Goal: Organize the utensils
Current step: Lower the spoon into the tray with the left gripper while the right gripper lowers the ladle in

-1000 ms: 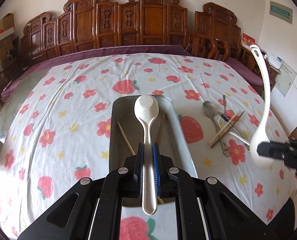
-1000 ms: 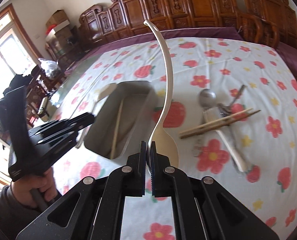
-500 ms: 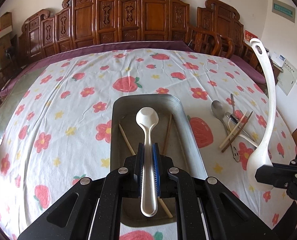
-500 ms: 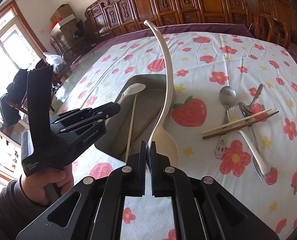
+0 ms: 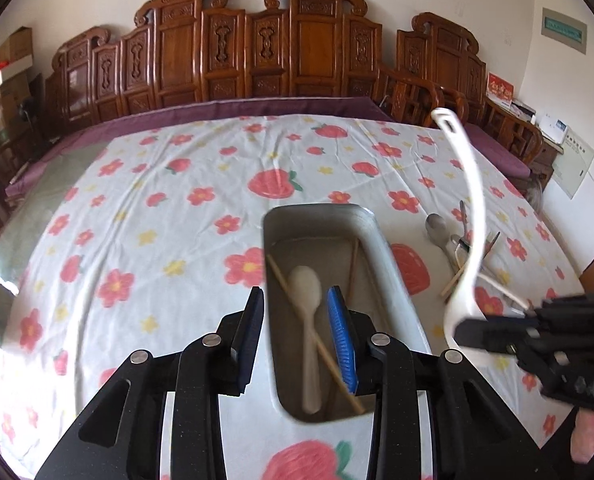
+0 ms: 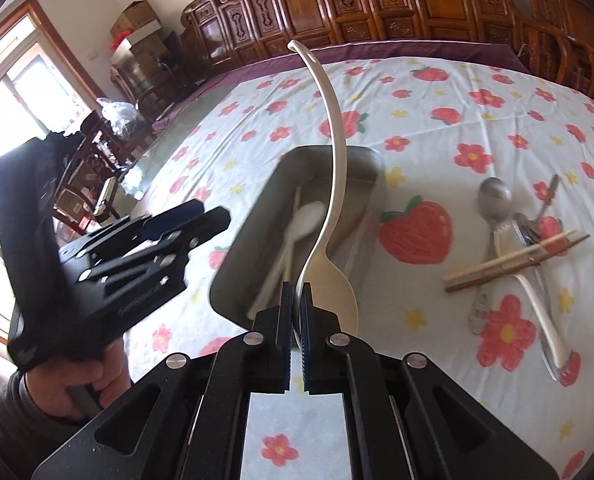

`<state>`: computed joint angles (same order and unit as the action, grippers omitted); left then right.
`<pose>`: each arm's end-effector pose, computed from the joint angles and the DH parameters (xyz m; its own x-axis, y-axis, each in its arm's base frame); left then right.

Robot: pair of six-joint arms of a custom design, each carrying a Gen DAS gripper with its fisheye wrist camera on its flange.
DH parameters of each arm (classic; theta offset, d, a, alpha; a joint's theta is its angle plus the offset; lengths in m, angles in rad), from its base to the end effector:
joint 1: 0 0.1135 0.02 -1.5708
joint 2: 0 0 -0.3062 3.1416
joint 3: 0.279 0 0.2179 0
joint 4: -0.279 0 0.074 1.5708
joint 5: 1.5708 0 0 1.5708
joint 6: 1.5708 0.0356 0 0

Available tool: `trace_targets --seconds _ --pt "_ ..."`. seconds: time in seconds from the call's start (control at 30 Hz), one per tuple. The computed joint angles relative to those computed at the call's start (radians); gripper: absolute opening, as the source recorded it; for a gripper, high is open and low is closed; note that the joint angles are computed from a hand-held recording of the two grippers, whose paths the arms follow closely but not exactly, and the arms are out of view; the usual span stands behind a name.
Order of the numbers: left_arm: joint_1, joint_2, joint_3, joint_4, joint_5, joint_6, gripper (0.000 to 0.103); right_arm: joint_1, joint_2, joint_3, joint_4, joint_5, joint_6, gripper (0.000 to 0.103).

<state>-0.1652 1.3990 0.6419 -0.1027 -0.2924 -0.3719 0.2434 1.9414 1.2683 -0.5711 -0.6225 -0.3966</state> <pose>0.2302 -0.0280 0.2330 -0.6861 -0.2384 -0.6873 -0.2977 0.9541 -0.0337 0.3494 0.1081 0.2178 -0.7021 -0.4977 -0.5092 -0.7031 0.5975 0.3854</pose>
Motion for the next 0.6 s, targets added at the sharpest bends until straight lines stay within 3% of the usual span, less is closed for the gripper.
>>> trace_targets --seconds 0.3,0.6 --pt "0.04 -0.176 -0.082 -0.057 0.002 0.028 0.031 0.102 0.031 0.006 0.047 0.033 0.086 0.005" --pt "0.053 -0.236 -0.119 -0.06 0.012 0.048 0.031 0.137 0.077 -0.002 0.077 0.091 0.111 0.005"
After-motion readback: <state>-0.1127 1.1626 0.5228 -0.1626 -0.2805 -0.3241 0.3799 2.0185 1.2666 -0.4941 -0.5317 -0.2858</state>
